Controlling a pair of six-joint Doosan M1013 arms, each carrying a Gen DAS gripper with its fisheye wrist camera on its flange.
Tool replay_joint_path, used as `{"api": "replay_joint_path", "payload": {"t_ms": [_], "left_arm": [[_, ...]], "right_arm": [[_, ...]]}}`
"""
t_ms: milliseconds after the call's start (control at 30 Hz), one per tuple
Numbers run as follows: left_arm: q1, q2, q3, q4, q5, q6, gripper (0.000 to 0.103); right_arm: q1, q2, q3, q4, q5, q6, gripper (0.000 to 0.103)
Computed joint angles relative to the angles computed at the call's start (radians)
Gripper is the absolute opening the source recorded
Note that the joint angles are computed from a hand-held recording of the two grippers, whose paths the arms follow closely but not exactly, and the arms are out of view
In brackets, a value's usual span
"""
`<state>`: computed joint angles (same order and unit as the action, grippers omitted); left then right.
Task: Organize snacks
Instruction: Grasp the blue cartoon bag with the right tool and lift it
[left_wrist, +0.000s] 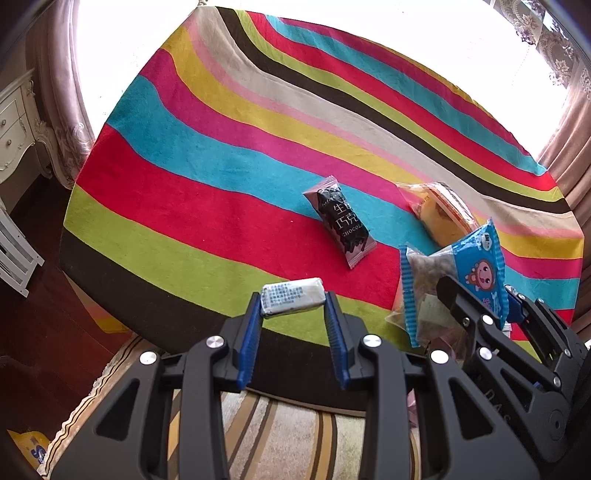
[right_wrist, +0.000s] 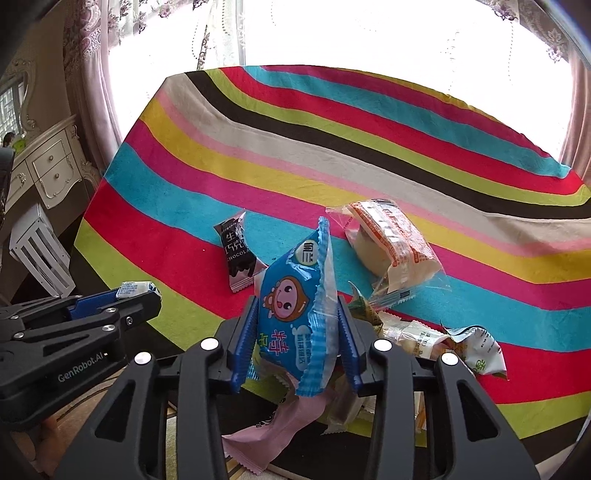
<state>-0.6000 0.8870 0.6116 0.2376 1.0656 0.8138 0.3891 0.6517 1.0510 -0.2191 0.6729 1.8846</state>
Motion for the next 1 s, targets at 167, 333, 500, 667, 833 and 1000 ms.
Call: {"api": "replay_joint_path", "payload": {"t_ms": [167, 333, 500, 667, 833, 1000], "left_arm": [[-0.012, -0.005, 0.002, 0.043, 0.008, -0.002, 0.034], [-0.028, -0.008, 0.002, 0.084, 0.021, 0.004, 0.034], [-0.043, -0.012, 0.003, 0.110, 0.024, 0.020, 0.034], [-0.061, -0.013, -0.001, 0.137, 0.028, 0.044, 0.034], [-0.079, -0.006, -0.018, 0.146, 0.036, 0.075, 0.034], [-0.097, 0.000, -0.032, 0.132, 0.034, 0.118, 0.034]], "right_arm": [[-0.006, -0.028, 0.041, 0.012, -0.042, 0.025, 0.039], [-0.012, -0.059, 0.085, 0.012, -0.077, 0.064, 0.039], [-0.020, -0.095, 0.140, 0.004, -0.109, 0.108, 0.039], [-0.029, -0.129, 0.189, -0.011, -0.136, 0.159, 0.039], [-0.037, -0.164, 0.239, -0.030, -0.162, 0.207, 0.039], [-0.045, -0.199, 0.291, -0.067, -0.187, 0.278, 0.039]]}}
